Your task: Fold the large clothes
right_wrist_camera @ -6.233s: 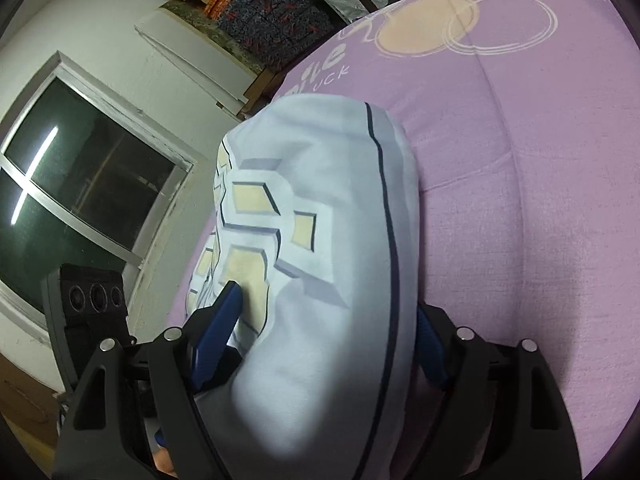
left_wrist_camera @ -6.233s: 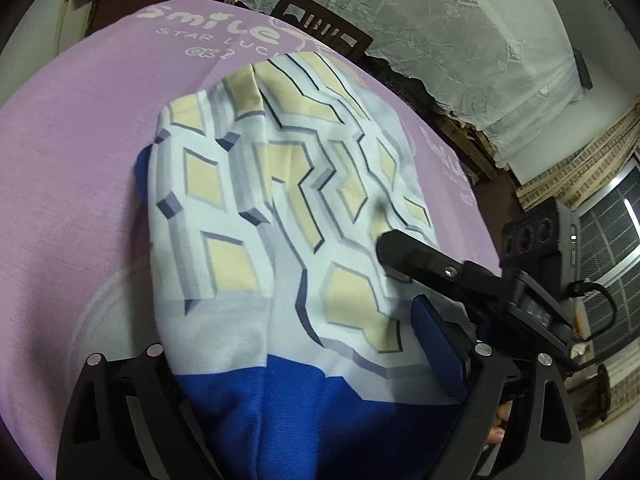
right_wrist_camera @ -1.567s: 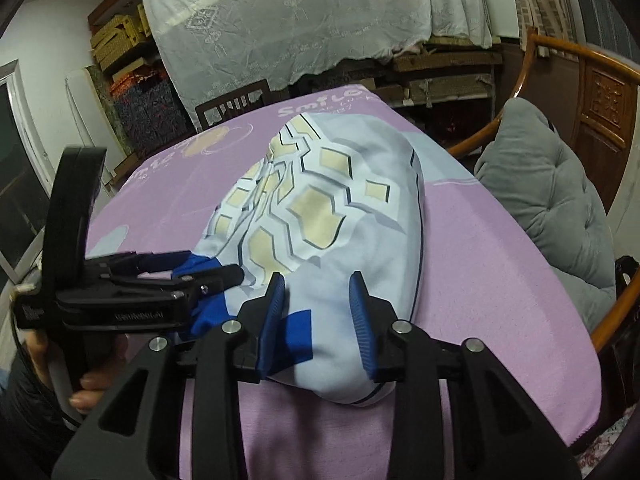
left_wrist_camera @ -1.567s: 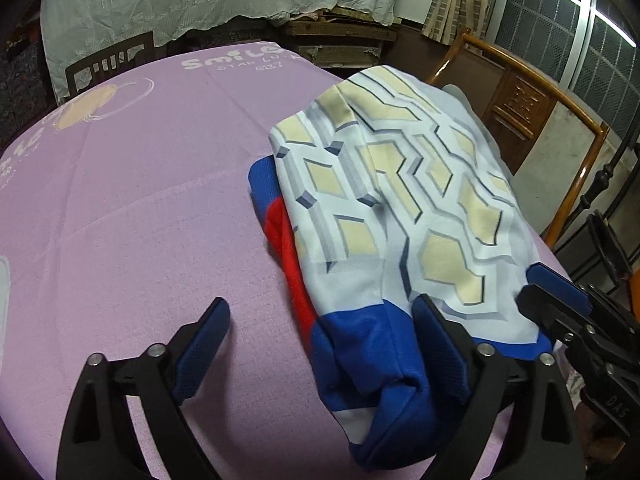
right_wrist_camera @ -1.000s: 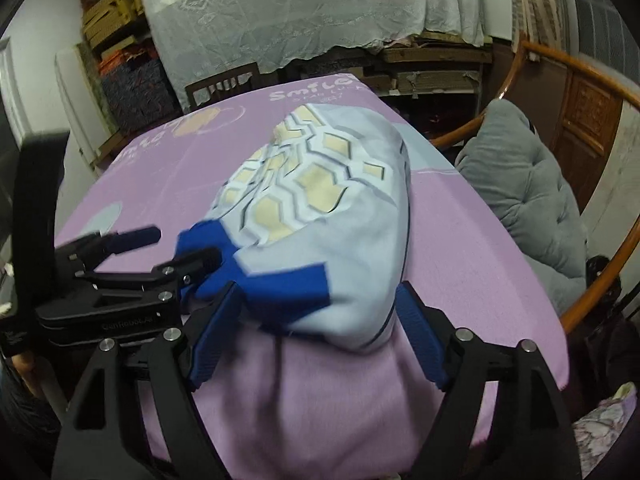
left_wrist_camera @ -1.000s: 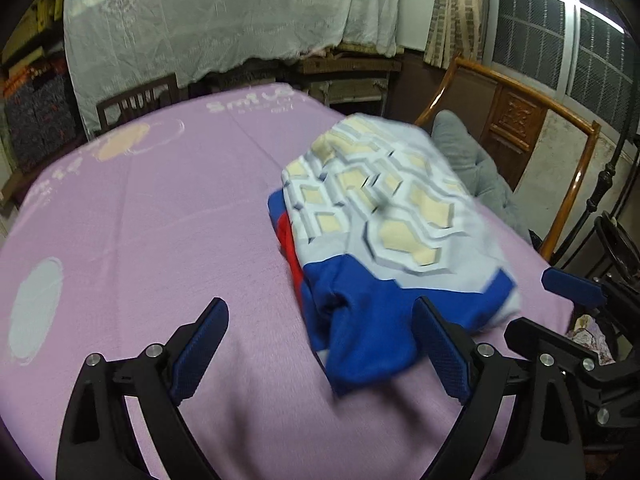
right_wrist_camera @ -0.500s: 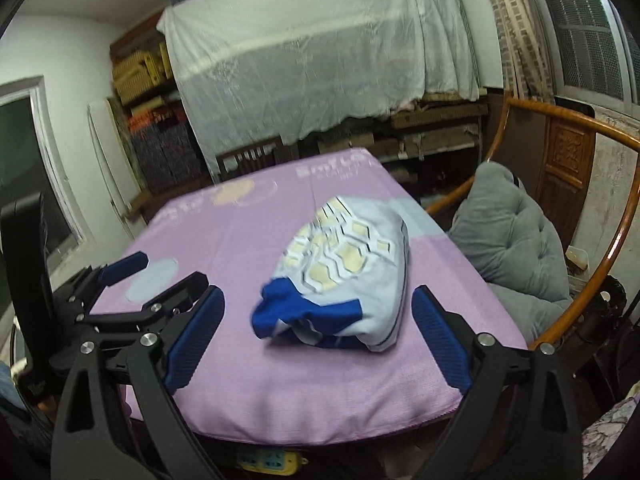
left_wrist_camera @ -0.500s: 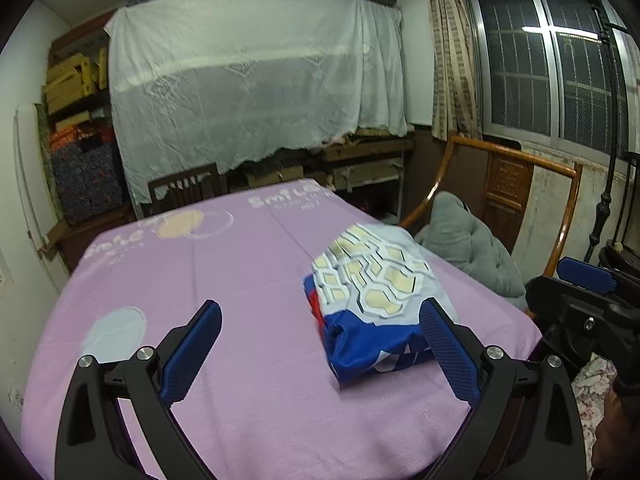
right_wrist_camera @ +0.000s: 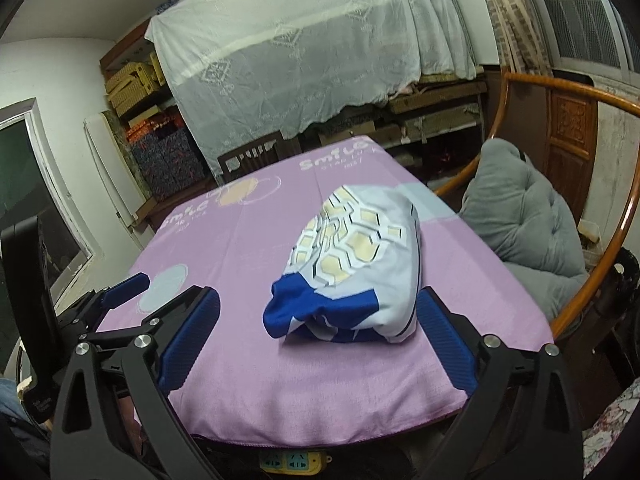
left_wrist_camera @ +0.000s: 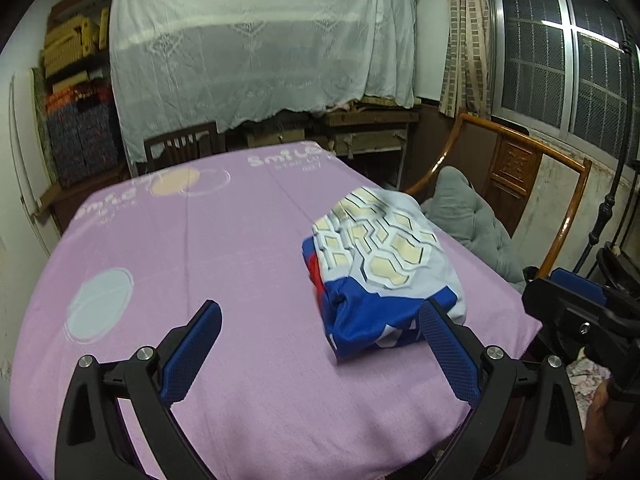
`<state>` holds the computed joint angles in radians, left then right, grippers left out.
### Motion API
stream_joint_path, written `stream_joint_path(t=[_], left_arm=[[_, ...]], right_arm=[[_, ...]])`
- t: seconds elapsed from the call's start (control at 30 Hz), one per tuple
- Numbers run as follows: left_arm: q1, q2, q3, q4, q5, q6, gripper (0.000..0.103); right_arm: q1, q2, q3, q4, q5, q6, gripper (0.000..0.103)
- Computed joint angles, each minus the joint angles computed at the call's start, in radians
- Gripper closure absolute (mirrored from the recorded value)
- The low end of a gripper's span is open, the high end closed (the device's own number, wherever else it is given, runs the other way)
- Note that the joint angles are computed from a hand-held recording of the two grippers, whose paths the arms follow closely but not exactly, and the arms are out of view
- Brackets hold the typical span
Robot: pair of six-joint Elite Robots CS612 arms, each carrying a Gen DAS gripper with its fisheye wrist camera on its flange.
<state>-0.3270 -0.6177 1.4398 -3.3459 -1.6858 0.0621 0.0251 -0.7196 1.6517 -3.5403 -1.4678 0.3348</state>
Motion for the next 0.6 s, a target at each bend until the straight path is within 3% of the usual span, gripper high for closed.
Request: stream_joint_path(t=[0.33, 0.6], left_arm=[[-0.002, 0.002, -0.005, 0.036, -0.019, 0.017, 0.003], [-0.006, 0.005, 0.005, -0.02, -0.014, 0.036, 0.004]], right_arm=[[0.002, 0.007, -0.008, 0.021, 0.002, -0.003, 0.007], [0.002, 0.007, -0.007, 0.024, 0.004, -0.006, 0.006]])
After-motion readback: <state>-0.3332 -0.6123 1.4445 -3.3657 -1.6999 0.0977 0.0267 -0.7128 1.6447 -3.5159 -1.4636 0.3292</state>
